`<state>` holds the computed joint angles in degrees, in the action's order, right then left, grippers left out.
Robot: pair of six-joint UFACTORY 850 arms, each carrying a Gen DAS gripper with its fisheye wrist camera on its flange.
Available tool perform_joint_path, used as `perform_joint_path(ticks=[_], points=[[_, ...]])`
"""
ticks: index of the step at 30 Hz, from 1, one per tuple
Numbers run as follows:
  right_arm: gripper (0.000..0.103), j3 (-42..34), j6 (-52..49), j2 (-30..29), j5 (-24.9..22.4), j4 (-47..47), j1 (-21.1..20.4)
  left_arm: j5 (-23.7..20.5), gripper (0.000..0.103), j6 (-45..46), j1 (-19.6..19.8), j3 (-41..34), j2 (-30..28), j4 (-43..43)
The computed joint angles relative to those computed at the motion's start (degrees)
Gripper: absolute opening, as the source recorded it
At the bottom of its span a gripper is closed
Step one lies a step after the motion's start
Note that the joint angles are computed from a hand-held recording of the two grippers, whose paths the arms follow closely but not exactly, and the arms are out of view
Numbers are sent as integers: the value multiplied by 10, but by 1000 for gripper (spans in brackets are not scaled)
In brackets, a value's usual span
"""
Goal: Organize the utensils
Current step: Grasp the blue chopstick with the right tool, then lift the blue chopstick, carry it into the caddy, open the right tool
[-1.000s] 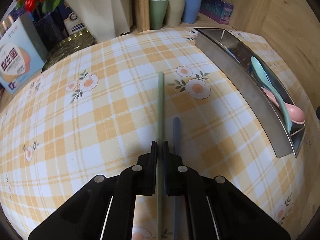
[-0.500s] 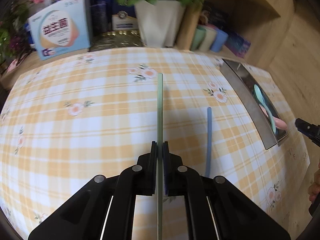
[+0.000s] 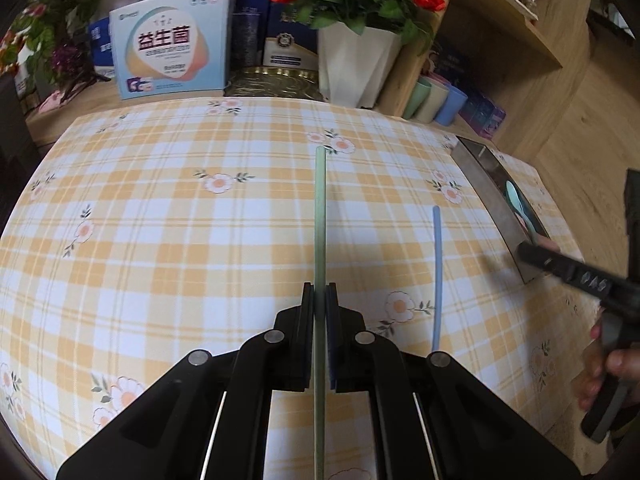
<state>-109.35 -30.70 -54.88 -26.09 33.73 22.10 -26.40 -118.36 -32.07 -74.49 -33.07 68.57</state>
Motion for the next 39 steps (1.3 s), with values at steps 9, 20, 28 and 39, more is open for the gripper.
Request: perform_joint_path(ticks=[9,20,28,39], points=[[50,-35,63,-38,-28,-69,37,-5,5,-95,-5,46,28,71],[49,-56,165,-64,5,-181,59,-8,5,-121,-11,52,31,88],[20,-26,156,-51,43,-182,55,-4,5,-118,-14,50,28,78],[6,59,-64,-8,65,40,29,0,5,-110,-17,42,18,65]])
